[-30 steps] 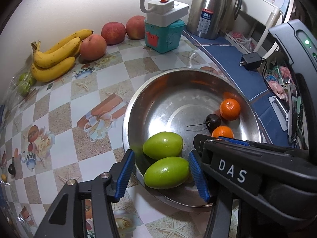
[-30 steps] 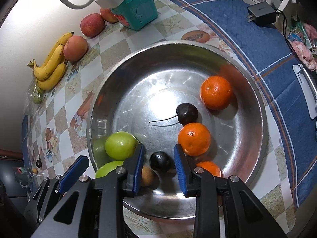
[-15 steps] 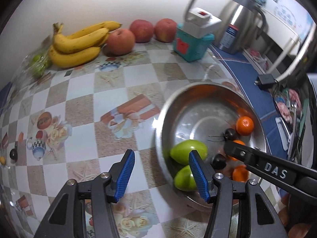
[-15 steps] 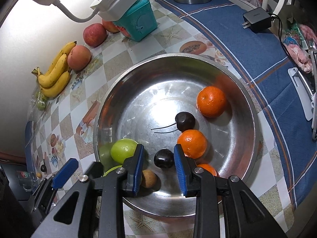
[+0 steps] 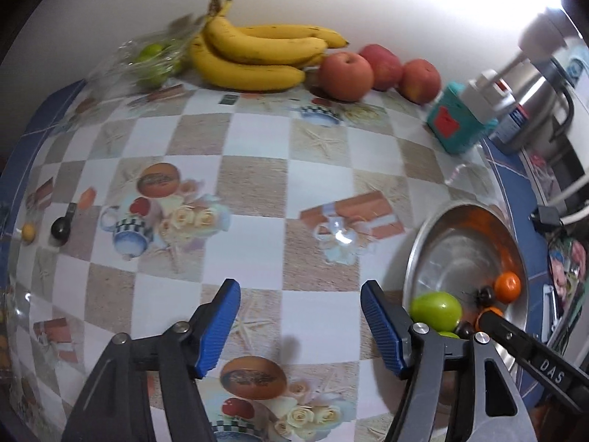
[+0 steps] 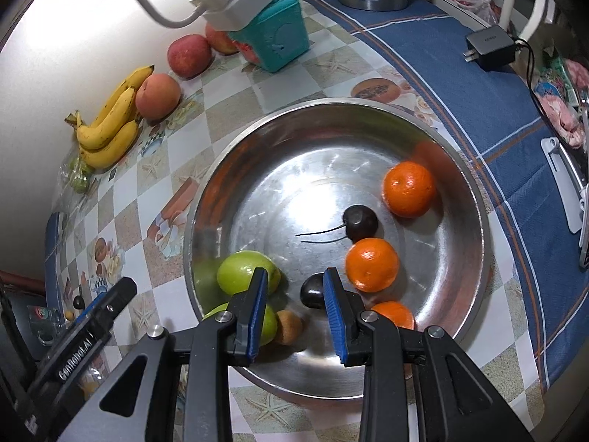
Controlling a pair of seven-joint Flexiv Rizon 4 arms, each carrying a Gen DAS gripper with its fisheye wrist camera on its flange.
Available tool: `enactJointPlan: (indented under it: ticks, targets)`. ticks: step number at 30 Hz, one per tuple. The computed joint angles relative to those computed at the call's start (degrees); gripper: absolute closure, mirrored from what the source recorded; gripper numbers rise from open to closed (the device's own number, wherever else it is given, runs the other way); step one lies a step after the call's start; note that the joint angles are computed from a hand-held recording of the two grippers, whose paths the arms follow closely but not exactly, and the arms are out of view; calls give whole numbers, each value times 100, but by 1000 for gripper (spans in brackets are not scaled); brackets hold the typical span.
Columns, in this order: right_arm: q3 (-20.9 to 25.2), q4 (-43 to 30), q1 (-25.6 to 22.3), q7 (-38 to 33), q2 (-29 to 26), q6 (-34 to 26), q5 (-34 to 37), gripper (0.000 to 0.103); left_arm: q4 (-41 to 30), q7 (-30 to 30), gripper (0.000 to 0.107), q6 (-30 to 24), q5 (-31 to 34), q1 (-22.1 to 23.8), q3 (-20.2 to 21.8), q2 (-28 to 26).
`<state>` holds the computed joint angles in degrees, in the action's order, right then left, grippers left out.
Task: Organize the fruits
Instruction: 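Open the right tool to drop the dark plum into the bowl, then move the left tool to the small brown kiwi while the right tool approaches a dark plum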
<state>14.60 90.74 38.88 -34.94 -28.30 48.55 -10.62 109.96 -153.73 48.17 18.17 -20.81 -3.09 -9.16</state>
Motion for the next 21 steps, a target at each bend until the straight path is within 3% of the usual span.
enactJointPlan:
  ticks: [3,6,7,13,19,21]
  targets:
    - [3,-61,43,-59,-35,-64,-53,71,-18,-95,28,-165,64,-6,16,30]
    - [-35,-98,104,-97,-58,-130,-163,51,-73,-183,4,-418,112,-10,7,29]
    - [-69,-94,140,-92,-60,-141,-246,42,-80,-200,4,-471,120,-8,3,23]
    - [-138,-80,213,-57,-68,-167,-467,21,-105,-339,4,-750,132,11,9,-3]
    - [-162,-76,235,-13,-78,-211,-591,20,-53,-448,4,-891,142,43,11,22]
    - [-151,-84,228,-15,-89,-217,-583,13,-24,-449,4,-867,131,58,8,31]
